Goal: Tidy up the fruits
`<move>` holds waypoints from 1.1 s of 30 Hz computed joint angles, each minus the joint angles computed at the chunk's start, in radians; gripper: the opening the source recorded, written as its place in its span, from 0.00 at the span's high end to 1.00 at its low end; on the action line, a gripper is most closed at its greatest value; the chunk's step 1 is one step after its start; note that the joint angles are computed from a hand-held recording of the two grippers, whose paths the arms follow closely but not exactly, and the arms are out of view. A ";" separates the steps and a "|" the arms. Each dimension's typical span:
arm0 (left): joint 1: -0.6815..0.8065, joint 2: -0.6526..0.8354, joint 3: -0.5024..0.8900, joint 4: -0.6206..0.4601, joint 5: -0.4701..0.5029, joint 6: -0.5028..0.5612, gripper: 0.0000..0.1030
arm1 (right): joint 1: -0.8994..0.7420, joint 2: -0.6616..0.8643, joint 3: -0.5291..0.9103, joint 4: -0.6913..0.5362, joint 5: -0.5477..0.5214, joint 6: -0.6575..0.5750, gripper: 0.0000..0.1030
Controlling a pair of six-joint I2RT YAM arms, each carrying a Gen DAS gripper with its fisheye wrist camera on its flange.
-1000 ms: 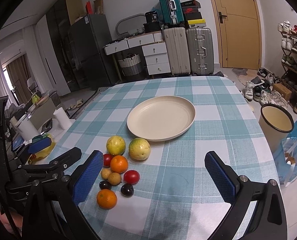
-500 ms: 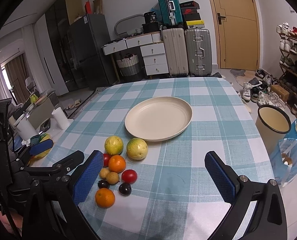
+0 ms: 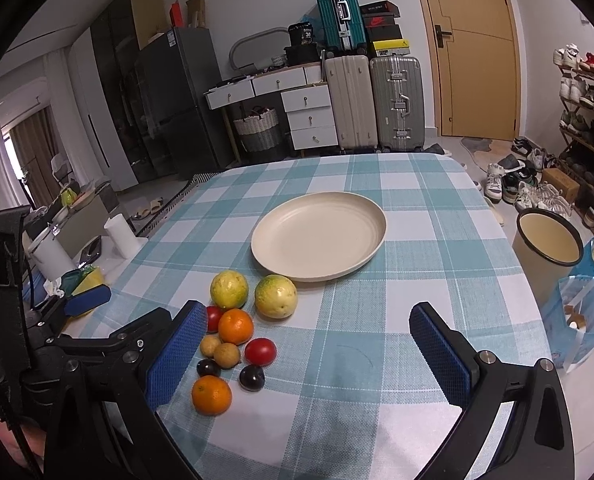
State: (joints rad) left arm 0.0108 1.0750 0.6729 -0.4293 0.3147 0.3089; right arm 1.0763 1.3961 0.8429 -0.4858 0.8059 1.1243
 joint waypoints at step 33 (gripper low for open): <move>-0.004 0.192 -0.078 -0.100 0.154 0.237 0.55 | -0.051 0.009 -0.096 0.114 -0.073 0.008 0.00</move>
